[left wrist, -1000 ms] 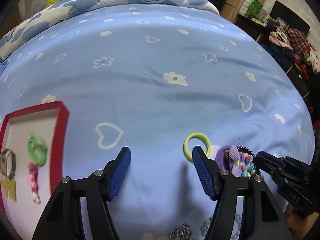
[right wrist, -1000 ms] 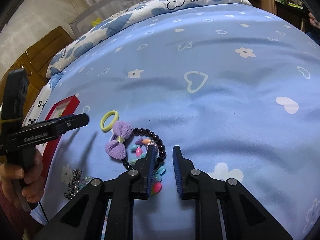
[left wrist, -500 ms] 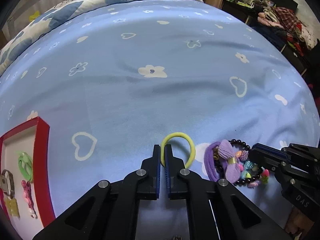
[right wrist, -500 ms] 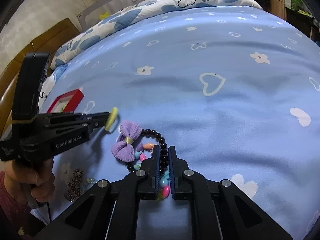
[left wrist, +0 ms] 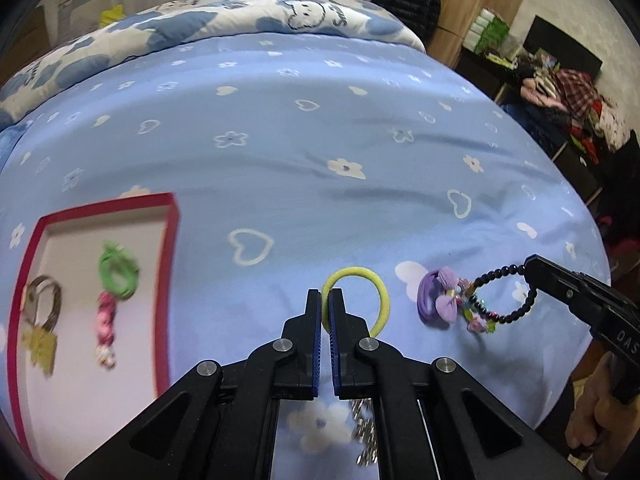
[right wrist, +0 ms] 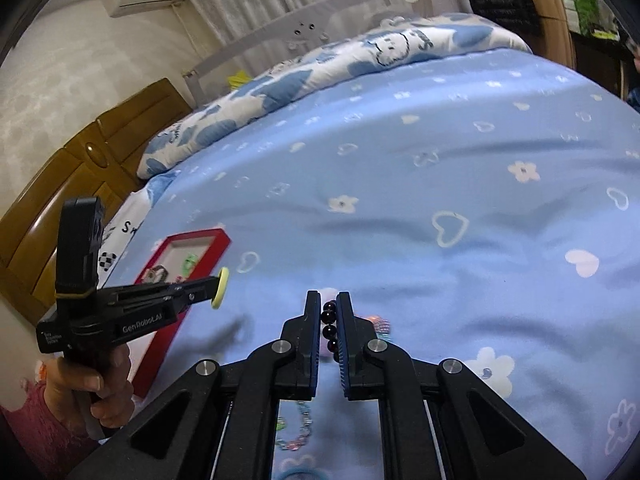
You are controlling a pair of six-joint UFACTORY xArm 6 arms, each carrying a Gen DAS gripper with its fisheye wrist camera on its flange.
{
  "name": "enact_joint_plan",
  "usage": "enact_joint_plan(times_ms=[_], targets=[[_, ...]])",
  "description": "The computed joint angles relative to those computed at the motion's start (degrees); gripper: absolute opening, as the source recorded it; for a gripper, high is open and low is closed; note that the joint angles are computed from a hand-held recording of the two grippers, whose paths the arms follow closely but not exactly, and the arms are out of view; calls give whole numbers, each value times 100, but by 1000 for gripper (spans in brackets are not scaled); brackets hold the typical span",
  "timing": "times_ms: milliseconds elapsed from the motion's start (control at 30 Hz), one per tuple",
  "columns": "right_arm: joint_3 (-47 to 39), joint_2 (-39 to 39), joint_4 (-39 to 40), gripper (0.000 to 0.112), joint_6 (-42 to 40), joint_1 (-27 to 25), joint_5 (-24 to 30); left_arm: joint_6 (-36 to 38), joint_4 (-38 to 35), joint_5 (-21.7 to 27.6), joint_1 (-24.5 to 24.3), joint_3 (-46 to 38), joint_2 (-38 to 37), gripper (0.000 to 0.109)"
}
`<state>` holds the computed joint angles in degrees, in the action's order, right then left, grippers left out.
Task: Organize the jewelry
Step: 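Carry the yellow hair tie and beaded bracelet toward the red tray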
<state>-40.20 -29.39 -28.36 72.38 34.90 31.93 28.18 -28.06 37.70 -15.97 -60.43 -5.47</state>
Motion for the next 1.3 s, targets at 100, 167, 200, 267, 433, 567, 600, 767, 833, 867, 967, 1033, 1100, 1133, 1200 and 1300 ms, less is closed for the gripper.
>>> enact_joint_plan(times_ms=[100,167,200,267,433,567,600,767,833,867,967,1033,1100,1133,1200,1300], targets=[[-131,57,-123,7,88,96,52,148,-142,90,226,302,-430,3],[-211,94,-186,7,149,161,45,221,-237,174,364,464,-686,3],[-246,115,-207,7,176,189,31,248,-276,205,442,551,-818,3],[-310,168,-246,7,236,247,-4,307,-342,283,617,711,-1070,3],[-510,438,-250,7,297,372,-201,394,-457,459,1097,1021,-1545,3],[-706,746,-265,7,359,471,-448,478,-558,595,1496,1177,-1775,3],[-790,856,-240,7,321,505,-497,499,-584,631,1610,1219,-1834,3],[-1203,1350,-120,7,87,655,-677,567,-639,769,2063,1356,-2048,3],[-1377,1550,-61,7,-8,718,-733,583,-664,819,2243,1353,-2066,3],[-1492,1686,-3,7,-86,748,-783,587,-677,849,2345,1355,-2079,3],[-1771,2022,186,7,-323,804,-921,609,-697,919,2608,1347,-2093,3],[-1945,2229,317,7,-490,842,-1002,587,-681,930,2722,1332,-2077,3],[-2159,2466,447,7,-662,890,-1079,574,-667,954,2849,1330,-2079,3],[-2240,2559,522,7,-750,910,-1122,561,-654,961,2913,1331,-2082,3],[-2473,2813,771,7,-1033,964,-1196,543,-631,949,3010,1323,-2048,3],[-2819,3152,1050,7,-1375,1046,-1233,567,-622,944,3150,1264,-1943,3]])
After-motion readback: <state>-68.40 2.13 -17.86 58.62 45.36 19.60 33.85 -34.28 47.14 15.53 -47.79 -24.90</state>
